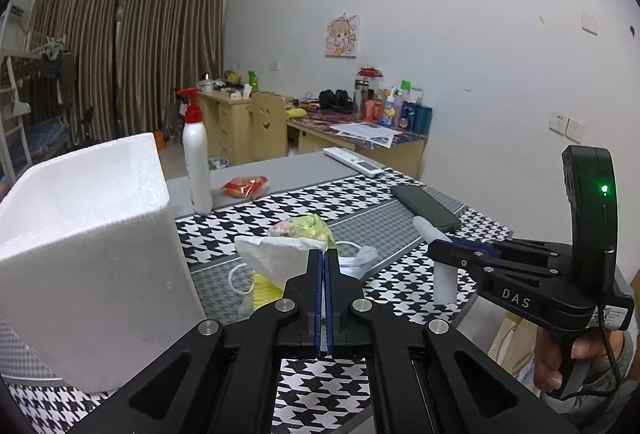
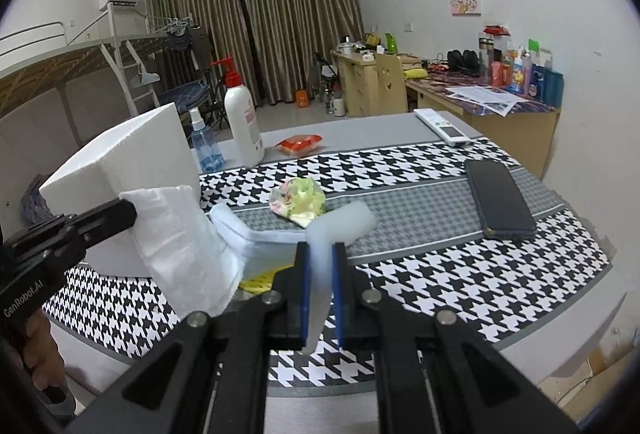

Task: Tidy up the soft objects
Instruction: 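Lift the white cloth with the left gripper while the right gripper lifts the cylinder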

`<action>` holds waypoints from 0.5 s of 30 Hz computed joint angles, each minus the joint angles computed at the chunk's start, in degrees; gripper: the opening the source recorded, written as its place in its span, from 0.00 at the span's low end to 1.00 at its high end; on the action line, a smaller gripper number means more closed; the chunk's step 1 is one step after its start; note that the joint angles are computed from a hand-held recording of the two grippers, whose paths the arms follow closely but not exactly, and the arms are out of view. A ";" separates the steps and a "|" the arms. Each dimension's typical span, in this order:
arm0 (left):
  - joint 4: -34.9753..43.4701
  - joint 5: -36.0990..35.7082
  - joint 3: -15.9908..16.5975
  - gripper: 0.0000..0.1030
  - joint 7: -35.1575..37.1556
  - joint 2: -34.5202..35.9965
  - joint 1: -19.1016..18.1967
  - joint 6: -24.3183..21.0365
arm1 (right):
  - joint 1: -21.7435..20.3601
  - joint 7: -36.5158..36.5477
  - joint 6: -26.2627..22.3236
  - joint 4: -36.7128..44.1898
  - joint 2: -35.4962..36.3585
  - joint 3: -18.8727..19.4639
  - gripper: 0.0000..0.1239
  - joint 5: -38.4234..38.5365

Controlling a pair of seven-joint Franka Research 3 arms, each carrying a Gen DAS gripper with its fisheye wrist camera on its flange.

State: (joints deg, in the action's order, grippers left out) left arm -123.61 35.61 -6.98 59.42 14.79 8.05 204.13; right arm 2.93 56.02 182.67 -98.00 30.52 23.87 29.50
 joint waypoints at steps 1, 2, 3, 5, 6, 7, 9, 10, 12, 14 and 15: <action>0.52 1.35 -0.72 0.00 -1.14 -0.02 0.96 -0.29 | 0.61 0.59 -0.23 0.22 -0.23 -0.73 0.10 0.01; 1.41 3.43 -1.62 0.00 -2.59 -0.11 2.25 -0.84 | 0.75 0.87 -0.38 0.44 -0.34 -0.86 0.10 0.10; 2.14 4.95 -2.21 0.00 -3.73 -0.15 3.09 -1.20 | 0.91 0.99 -0.32 0.60 -0.44 -0.95 0.10 0.13; 3.29 7.39 -2.87 0.00 -5.52 -0.38 4.20 -1.40 | 1.45 1.43 -0.12 0.76 -0.62 -1.47 0.10 0.11; 3.59 7.44 -2.47 0.00 -5.33 -0.67 3.92 -1.16 | 1.70 1.68 -0.05 1.00 -0.67 -1.73 0.10 0.05; 3.83 7.68 -2.15 0.00 -5.14 -0.91 3.71 -0.89 | 1.54 1.61 0.22 0.92 -0.73 -1.47 0.10 0.04; 3.51 5.16 -0.47 0.00 -3.01 -1.52 1.85 -0.11 | 0.40 0.88 0.94 0.85 -0.68 0.06 0.10 -0.11; 3.40 4.46 -0.03 0.00 -2.25 -1.71 1.31 0.02 | -0.74 0.27 1.35 0.70 -0.60 1.47 0.10 -0.14; 2.97 0.29 1.65 0.00 1.31 -2.24 -1.03 -0.14 | -3.63 -1.16 1.89 0.46 -0.20 4.96 0.10 -0.31; 2.67 -2.30 2.19 0.00 3.03 -2.61 -1.99 -0.26 | -5.62 -2.28 2.16 0.52 0.35 7.40 0.10 -0.81; 2.40 -4.35 2.83 0.00 4.85 -2.84 -3.02 -0.28 | -6.49 -2.79 2.19 0.58 0.61 8.49 0.10 -1.08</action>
State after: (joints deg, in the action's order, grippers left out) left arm -121.21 31.26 -4.15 64.27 11.95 5.03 203.85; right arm -3.56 53.23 184.86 -97.42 31.13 32.36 28.41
